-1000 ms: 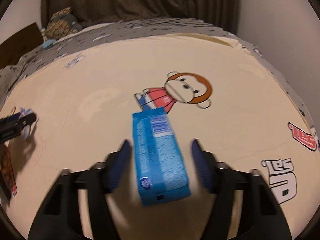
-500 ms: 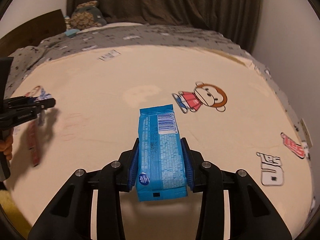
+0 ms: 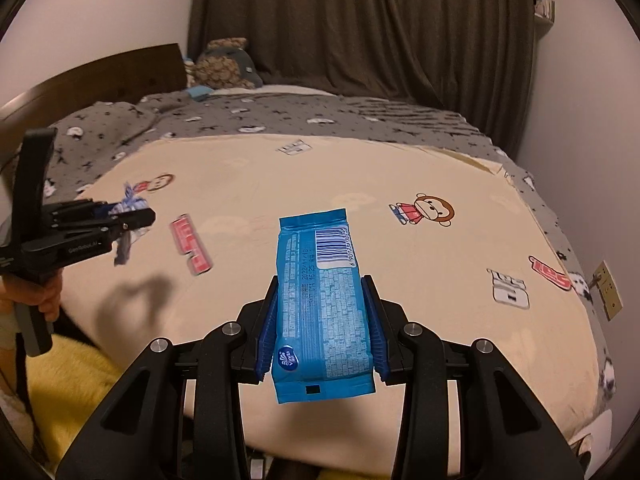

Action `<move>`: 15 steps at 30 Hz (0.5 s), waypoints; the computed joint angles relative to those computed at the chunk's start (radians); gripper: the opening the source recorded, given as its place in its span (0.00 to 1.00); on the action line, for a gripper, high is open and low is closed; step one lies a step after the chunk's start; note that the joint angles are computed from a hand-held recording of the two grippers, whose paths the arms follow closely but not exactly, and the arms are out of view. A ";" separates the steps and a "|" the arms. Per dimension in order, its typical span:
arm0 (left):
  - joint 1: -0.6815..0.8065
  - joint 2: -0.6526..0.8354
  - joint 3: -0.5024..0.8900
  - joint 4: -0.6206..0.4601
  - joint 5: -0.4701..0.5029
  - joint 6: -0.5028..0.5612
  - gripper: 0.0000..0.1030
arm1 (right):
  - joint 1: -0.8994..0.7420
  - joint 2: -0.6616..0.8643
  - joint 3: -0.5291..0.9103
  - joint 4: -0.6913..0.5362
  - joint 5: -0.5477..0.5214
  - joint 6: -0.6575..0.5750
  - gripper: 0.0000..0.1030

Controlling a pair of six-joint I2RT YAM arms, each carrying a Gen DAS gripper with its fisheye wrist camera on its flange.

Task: Collect trash
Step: 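Lower the cloth scrap and snack packet into the bin and open both tools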

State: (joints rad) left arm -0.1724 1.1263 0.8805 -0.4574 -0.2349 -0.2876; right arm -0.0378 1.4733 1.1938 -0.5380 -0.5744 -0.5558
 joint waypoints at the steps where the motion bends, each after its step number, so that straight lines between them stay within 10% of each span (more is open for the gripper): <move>1: -0.032 -0.051 -0.037 -0.008 -0.020 -0.021 0.29 | -0.022 -0.050 -0.045 0.001 -0.014 -0.019 0.38; 15: -0.553 -0.280 -0.347 -0.177 -0.278 -0.438 0.30 | -0.099 -0.274 -0.422 -0.066 -0.073 -0.143 0.38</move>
State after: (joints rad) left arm -0.7255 0.8461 0.5338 -0.6342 -0.5134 -0.7257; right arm -0.1364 1.1990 0.7720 -0.6044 -0.6473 -0.6987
